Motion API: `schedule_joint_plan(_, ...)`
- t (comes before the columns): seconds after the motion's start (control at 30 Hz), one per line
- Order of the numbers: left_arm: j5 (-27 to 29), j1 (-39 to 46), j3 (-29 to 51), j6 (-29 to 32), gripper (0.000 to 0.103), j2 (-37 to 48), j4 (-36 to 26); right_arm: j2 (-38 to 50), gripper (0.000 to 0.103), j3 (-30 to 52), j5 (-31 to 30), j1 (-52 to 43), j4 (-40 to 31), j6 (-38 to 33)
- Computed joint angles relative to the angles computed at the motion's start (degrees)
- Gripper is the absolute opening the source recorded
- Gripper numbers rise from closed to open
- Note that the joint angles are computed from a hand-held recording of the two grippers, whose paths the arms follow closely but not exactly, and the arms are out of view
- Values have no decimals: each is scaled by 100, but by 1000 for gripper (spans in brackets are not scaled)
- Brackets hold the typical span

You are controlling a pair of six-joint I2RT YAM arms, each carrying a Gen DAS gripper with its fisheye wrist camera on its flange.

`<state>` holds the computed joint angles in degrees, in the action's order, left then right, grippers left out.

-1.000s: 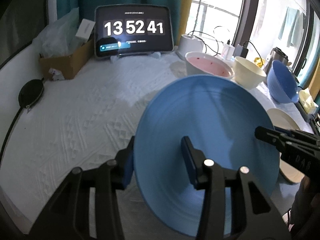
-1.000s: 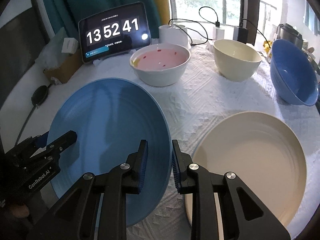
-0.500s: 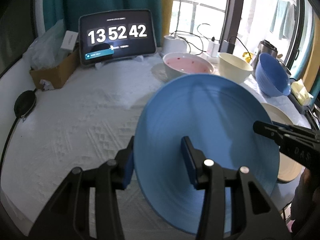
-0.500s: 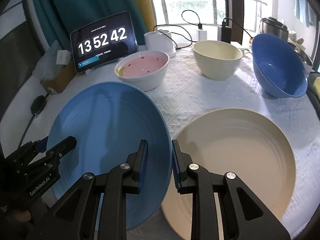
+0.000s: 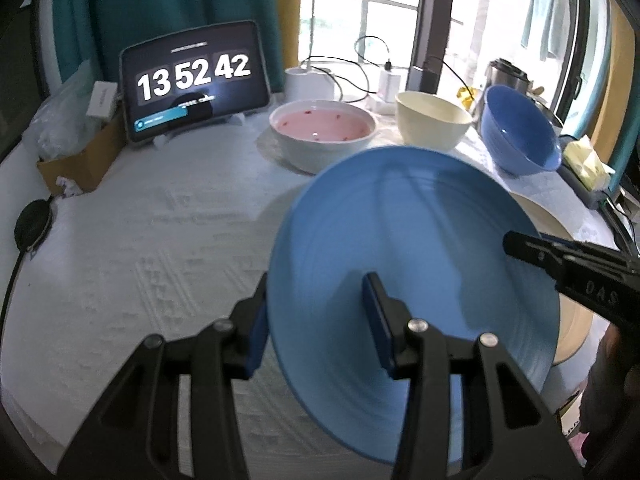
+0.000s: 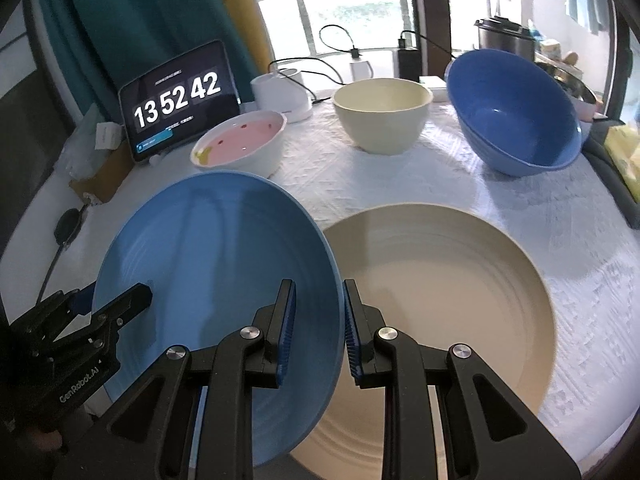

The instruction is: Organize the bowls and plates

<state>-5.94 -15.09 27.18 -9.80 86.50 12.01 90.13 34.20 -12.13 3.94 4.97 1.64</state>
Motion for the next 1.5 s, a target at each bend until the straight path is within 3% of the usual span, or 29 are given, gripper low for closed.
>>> schedule_joint_plan(0.83, -711, -1458, 926, -464, 45, 718, -457, 146, 25, -10, -908, -1685, -24, -664)
schedule_joint_plan(1.5, -797, -1831, 1930, -558, 46, 1619, -883, 605, 25, 364, -1343, -2486, -93, -978)
